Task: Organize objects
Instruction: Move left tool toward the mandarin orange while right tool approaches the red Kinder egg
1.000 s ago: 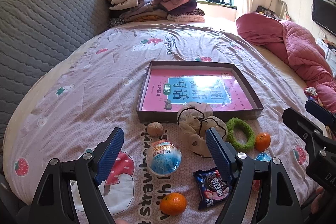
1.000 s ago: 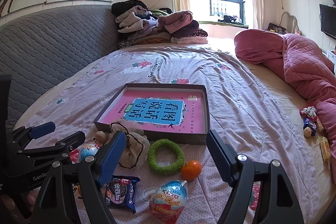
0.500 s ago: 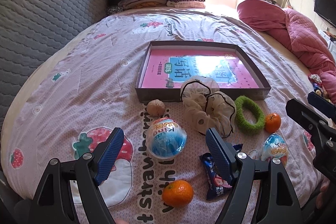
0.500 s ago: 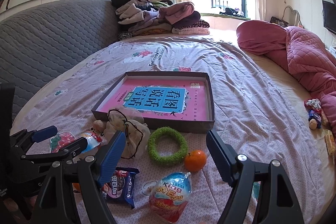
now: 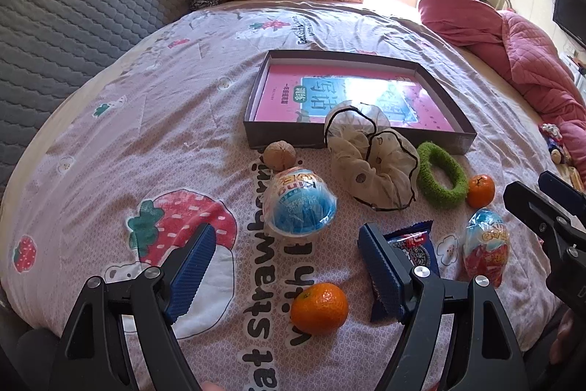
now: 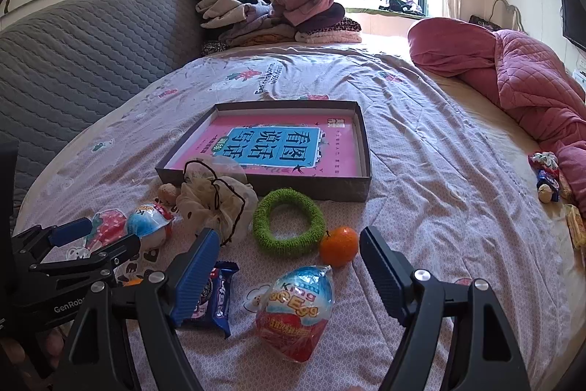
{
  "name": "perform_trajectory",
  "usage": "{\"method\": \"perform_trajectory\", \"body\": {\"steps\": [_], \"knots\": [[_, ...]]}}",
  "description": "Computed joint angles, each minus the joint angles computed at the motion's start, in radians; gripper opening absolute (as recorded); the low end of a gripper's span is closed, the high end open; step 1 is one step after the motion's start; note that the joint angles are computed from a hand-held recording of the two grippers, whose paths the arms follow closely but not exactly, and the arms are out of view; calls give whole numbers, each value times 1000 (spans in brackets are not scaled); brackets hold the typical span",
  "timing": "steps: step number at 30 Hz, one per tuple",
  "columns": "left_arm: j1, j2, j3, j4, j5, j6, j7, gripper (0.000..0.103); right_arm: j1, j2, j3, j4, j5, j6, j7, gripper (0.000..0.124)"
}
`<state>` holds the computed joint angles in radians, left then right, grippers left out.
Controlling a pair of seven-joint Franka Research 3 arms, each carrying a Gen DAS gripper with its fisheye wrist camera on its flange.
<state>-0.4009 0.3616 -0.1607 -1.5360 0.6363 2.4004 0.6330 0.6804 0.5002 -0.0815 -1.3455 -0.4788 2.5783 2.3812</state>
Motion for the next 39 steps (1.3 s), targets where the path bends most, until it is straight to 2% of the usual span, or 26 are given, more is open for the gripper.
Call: {"method": "perform_trajectory", "body": {"steps": [9,24,39], "knots": [[3,-23,-8,-49,-9,-4,10,81,-2,-16,21,-39,24,-36,-14,78],[22,-63,-22,-127,-35,22,17,81,-7,-55,42,-123,44,-38,-4,78],[39,-95,-36,-201,-63,86,18,81,-12,-69,52,-157,36,-26,18,78]]}}
